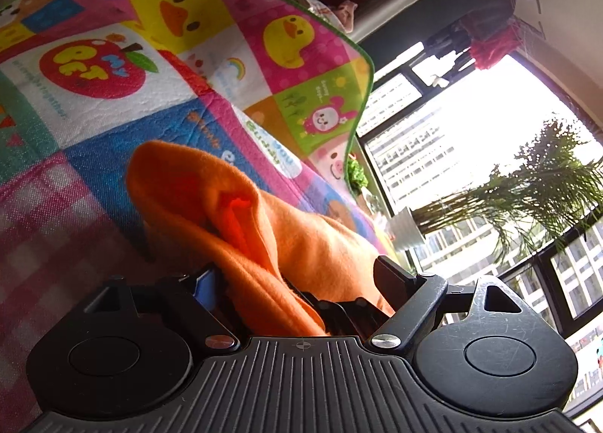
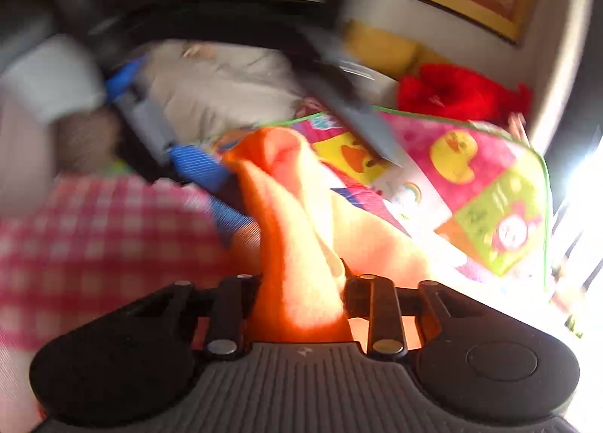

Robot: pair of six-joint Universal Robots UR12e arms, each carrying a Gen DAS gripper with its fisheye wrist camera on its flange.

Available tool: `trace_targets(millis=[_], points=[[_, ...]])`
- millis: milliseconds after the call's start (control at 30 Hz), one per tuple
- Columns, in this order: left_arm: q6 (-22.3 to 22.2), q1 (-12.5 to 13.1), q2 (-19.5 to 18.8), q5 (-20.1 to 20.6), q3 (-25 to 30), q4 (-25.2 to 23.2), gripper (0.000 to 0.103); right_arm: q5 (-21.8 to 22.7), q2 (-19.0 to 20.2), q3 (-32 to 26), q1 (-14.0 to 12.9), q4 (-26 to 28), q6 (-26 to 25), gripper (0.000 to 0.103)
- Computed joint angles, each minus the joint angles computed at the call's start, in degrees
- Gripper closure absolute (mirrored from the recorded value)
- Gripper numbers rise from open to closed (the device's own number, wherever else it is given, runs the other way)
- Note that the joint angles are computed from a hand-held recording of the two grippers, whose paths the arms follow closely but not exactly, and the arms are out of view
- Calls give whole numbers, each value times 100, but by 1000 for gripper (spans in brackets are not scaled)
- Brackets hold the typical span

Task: Fold clothes

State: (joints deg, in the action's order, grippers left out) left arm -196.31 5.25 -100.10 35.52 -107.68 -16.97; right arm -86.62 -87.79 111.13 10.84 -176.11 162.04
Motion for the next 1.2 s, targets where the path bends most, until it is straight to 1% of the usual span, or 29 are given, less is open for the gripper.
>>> trace_targets(millis=[33, 100, 133, 167, 233, 300, 400, 433, 500, 533, 567, 600, 633, 700, 767, 833, 900, 1067, 1133, 1200], points=[[-79, 8, 17, 2, -7, 186, 15, 87, -65, 32, -107, -95, 284, 79], [-233, 17, 50, 40, -19, 618, 10, 85, -191, 137, -292, -425, 639, 80], [-254, 10, 60, 57, -14, 765, 10, 90, -259, 186, -393, -556, 824, 80], [-245, -4, 70, 77, -2, 838, 10, 121, -343, 240, -516, -623, 1034, 80], [-209, -42, 86, 125, 30, 919, 9, 291, -555, 367, -825, -589, 1545, 80], [-60, -141, 84, 218, 98, 695, 9, 479, -732, 475, -1145, -486, 2085, 80], [305, -361, 56, 352, 225, 161, 9, 903, -927, 644, -1751, -284, 2978, 80], [423, -434, 42, 396, 271, -18, 9, 1129, -956, 690, -1970, -204, 3267, 80], [618, -568, 3, 465, 368, -297, 9, 1780, -952, 761, -2361, -16, 3784, 80], [699, -634, -20, 496, 414, -411, 9, 2091, -904, 784, -2497, 43, 3981, 80], [780, -700, -44, 526, 461, -524, 9, 2335, -865, 803, -2571, 89, 4073, 80], [835, -755, -69, 554, 497, -592, 9, 2490, -821, 809, -2589, 120, 4113, 80], [858, -785, -83, 575, 509, -597, 9, 2530, -772, 799, -2535, 134, 4088, 80], [889, -801, -83, 624, 503, -568, 9, 2549, -732, 778, -2393, 203, 4016, 80], [898, -765, -47, 722, 459, -510, 9, 2543, -713, 751, -2235, 289, 3937, 81], [798, -662, 11, 803, 369, -366, 9, 2487, -563, 567, -1974, 404, 3832, 82], [633, -525, 66, 847, 261, -186, 9, 2612, -433, 402, -1802, 530, 3698, 85], [179, -152, 196, 886, -11, 190, 9, 3201, -95, -84, -1328, 826, 3514, 89], [-50, -19, 247, 886, -106, 406, 9, 3494, -33, -189, -1230, 784, 3576, 90], [-268, 92, 292, 867, -187, 688, 9, 3616, -31, -228, -1210, 576, 3666, 90]])
